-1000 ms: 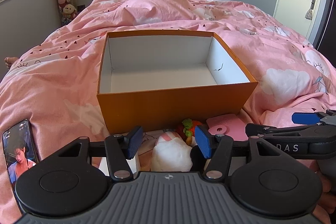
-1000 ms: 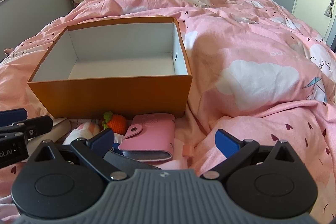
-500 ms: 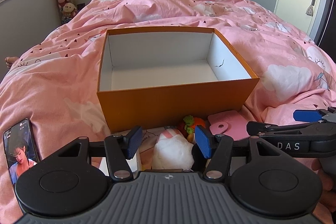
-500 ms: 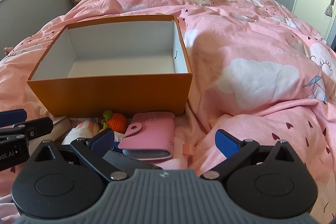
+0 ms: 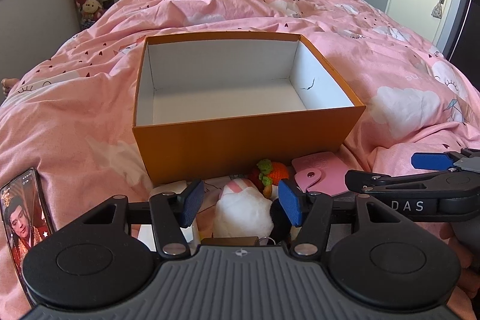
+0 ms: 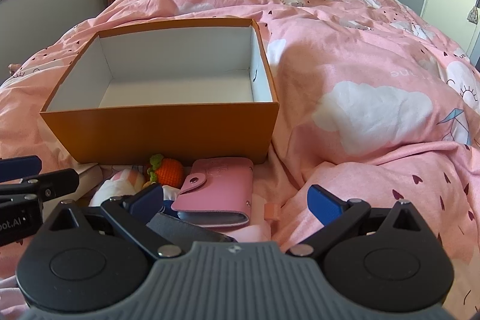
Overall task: Organize objects
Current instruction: 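Move both tools toward the items lying beside the orange box, then grasp the white glasses case with the left tool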
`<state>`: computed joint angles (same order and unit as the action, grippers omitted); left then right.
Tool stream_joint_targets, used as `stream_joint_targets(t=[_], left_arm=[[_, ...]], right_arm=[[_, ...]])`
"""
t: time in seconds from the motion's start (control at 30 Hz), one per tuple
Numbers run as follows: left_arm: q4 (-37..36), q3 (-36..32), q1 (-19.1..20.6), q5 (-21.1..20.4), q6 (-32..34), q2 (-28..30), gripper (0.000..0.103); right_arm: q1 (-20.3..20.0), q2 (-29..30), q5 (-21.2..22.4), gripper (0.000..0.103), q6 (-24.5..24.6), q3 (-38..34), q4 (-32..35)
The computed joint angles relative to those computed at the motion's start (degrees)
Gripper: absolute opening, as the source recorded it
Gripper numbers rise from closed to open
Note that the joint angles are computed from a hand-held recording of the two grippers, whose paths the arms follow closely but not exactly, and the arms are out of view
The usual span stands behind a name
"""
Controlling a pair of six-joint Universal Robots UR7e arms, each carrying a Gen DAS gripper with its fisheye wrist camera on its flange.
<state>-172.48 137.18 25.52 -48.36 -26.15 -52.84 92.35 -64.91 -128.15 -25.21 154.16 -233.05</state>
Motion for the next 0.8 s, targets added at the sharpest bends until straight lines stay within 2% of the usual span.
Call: stream_joint_targets(t=[0.07,0.13,0.23,0.33,0.37,0.47,0.6,0.67,0.73,0.8], left_arm=[[1.3,-0.6,1.4,-2.2,1.2,-1.1,0.066],[3.1,-1.6,3.0,-4.2,2.5,-2.3,0.058],[6.2,-3.3,5.3,-6.0,3.8,-4.0,0.055],[10.7,-5.5,7.4,-7.0,4.4,-5.2,0.053],[12.5,-6.3,8.4,-8.1,4.3,-5.7,0.053],[19.6,-10.1,12.0,-11.9,4.5,-6.3,0.053],[31.0,-15.5,14.7,-10.2,4.1,-4.8,0.061],[36.0,-18.8,17.3,-13.0,2.5,-4.0,0.062],[39.4,-21.6,19.6,-15.5,1.0,-3.0,0.066],[42.7,-23.7,20.4,-15.0,-1.3,-1.8,0.067]], right_arm=[[-0.4,-1.0,1.0,0.102,0.1,0.1,1.4],[-0.6,-2.2,2.1,0.100,-0.2,0.0,3.1],[-0.5,-4.6,4.0,0.086,-0.8,-0.8,8.3],[-1.0,-8.0,7.5,0.069,-0.4,-2.0,17.0],[-1.3,-9.2,9.1,0.062,-0.1,-2.6,20.5],[-1.7,-11.0,12.6,0.053,1.4,-4.5,29.3],[-1.3,-10.8,14.8,0.045,2.4,-7.6,37.9],[-0.9,-10.0,15.3,0.044,2.2,-9.0,40.6],[-0.4,-8.8,15.2,0.044,1.5,-10.3,42.5],[-0.1,-8.0,15.3,0.043,1.4,-11.8,44.9]])
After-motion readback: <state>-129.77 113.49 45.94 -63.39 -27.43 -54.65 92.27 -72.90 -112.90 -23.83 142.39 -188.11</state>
